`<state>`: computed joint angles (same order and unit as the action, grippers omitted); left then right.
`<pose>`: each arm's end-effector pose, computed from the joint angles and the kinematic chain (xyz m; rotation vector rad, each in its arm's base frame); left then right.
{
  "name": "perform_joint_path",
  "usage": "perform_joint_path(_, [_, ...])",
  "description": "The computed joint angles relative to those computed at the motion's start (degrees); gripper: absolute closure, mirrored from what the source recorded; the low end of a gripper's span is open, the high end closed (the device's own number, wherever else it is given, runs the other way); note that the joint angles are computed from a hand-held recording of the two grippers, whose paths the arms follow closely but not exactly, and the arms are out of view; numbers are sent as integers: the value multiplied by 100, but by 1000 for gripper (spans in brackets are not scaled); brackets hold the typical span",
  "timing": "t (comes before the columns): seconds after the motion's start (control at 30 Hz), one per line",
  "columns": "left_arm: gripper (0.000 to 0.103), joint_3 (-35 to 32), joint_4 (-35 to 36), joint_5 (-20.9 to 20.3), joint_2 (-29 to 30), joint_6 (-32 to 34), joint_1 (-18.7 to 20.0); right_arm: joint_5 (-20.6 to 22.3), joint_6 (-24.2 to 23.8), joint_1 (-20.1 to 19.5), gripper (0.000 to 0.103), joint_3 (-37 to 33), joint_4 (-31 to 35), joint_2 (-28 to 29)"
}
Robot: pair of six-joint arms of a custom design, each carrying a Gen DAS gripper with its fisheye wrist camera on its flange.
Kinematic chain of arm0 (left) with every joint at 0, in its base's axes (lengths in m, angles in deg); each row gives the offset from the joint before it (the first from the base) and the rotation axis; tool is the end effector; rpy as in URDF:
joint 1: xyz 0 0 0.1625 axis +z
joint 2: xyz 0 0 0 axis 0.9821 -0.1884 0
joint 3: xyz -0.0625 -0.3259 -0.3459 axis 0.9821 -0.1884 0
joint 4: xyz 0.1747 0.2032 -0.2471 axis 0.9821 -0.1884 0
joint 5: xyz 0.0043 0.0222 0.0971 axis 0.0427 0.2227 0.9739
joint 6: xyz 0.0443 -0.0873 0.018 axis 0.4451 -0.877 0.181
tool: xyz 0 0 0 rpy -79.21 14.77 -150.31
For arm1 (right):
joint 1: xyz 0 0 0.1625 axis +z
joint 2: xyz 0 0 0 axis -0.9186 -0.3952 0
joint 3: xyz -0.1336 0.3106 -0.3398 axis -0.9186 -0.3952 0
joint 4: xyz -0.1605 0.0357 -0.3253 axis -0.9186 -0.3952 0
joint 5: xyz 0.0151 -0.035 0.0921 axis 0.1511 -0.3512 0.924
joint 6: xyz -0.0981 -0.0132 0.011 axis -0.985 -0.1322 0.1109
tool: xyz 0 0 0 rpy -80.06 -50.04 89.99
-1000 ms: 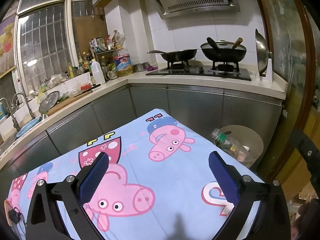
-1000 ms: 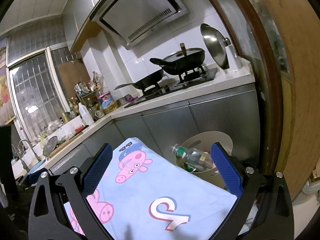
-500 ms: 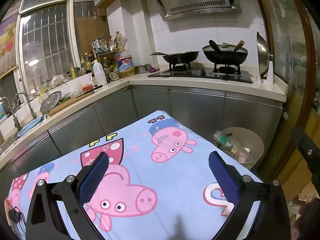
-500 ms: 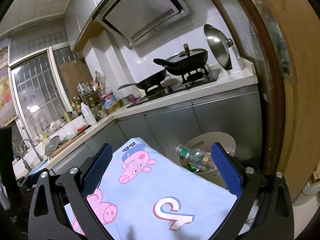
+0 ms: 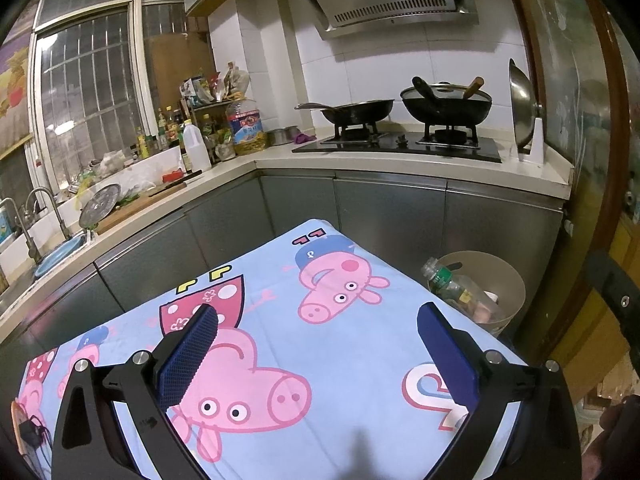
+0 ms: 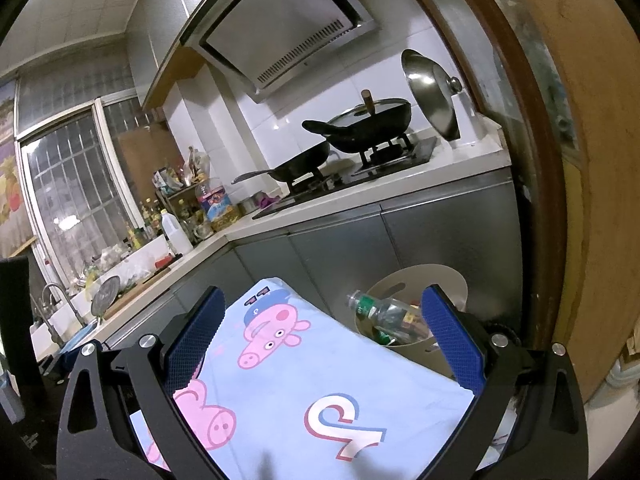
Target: Collect trash
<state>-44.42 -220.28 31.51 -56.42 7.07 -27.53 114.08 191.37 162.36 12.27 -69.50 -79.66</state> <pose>-0.3409 -0.7942 0.1397 0.3626 1.8523 -1.1720 0.1977 -0.7739 0.2698 0.3802 -2.3839 1.6441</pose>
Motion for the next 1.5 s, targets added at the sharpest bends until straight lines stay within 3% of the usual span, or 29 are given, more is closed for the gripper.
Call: perform_joint_path(1.5, [4, 57, 139, 8, -65, -87, 45, 20, 11, -33, 5, 60, 13, 30])
